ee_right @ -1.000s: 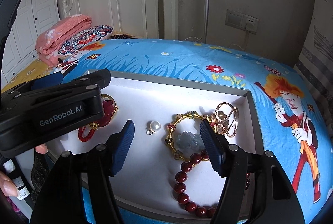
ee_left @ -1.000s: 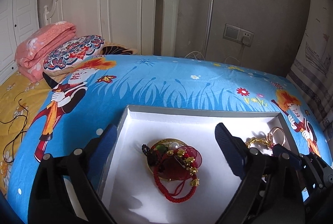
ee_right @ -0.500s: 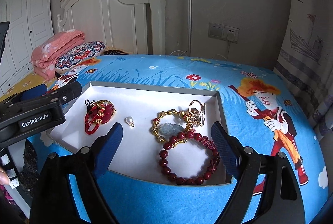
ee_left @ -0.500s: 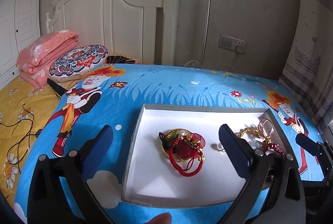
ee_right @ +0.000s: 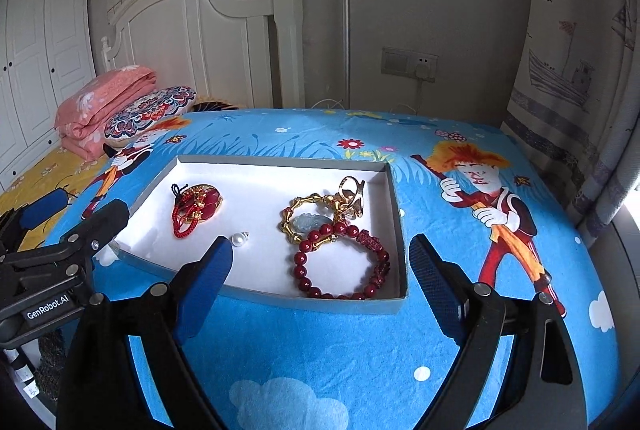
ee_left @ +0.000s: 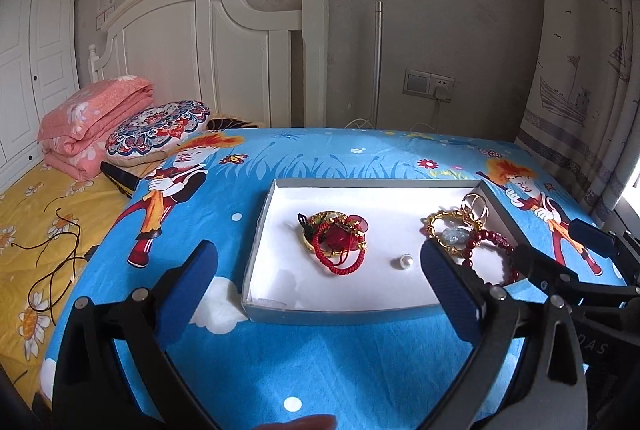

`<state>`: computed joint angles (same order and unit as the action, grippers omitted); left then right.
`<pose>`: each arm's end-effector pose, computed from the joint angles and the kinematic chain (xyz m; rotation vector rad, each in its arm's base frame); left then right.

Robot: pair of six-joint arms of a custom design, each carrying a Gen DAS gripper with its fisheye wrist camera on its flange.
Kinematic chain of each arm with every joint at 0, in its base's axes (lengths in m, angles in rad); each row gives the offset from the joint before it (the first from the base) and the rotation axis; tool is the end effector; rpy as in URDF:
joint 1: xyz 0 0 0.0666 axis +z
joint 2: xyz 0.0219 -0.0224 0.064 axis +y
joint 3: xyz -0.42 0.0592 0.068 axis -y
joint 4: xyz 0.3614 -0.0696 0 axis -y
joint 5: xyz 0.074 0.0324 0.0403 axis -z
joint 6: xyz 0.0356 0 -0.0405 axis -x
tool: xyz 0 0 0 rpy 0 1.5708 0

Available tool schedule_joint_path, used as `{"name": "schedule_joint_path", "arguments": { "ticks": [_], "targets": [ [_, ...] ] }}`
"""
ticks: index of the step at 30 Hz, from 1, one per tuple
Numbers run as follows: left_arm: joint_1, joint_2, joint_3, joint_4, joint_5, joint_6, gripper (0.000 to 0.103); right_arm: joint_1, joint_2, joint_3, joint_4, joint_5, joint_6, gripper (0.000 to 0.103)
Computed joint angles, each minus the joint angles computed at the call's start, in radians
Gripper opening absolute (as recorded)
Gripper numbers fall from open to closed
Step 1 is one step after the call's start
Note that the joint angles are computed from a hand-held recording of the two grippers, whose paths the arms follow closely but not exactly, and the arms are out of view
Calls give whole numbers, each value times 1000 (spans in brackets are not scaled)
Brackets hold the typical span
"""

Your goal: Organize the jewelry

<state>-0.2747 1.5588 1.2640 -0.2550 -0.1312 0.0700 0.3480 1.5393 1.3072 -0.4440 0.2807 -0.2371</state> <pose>0.5053 -0.1380 0.3891 0.1387 2.1115 -0.0662 0.4854 0.1652 0.4015 0.0271 2.2157 0.0068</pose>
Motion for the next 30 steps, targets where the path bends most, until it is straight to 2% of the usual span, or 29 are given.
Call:
{"name": "schedule_joint_path", "arguments": {
  "ticks": [4, 10, 30],
  "targets": [
    [-16, -1, 0, -38, -30, -4, 98, 3, 2, 15, -33, 20, 1, 84],
    [-24, 6, -26, -14, -53, 3, 98, -3, 0, 0, -33, 19, -25, 84],
    [-8, -16, -12, -70, -23, 34, 98, 4, -7, 7, -68, 42, -29, 84]
  ]
}}
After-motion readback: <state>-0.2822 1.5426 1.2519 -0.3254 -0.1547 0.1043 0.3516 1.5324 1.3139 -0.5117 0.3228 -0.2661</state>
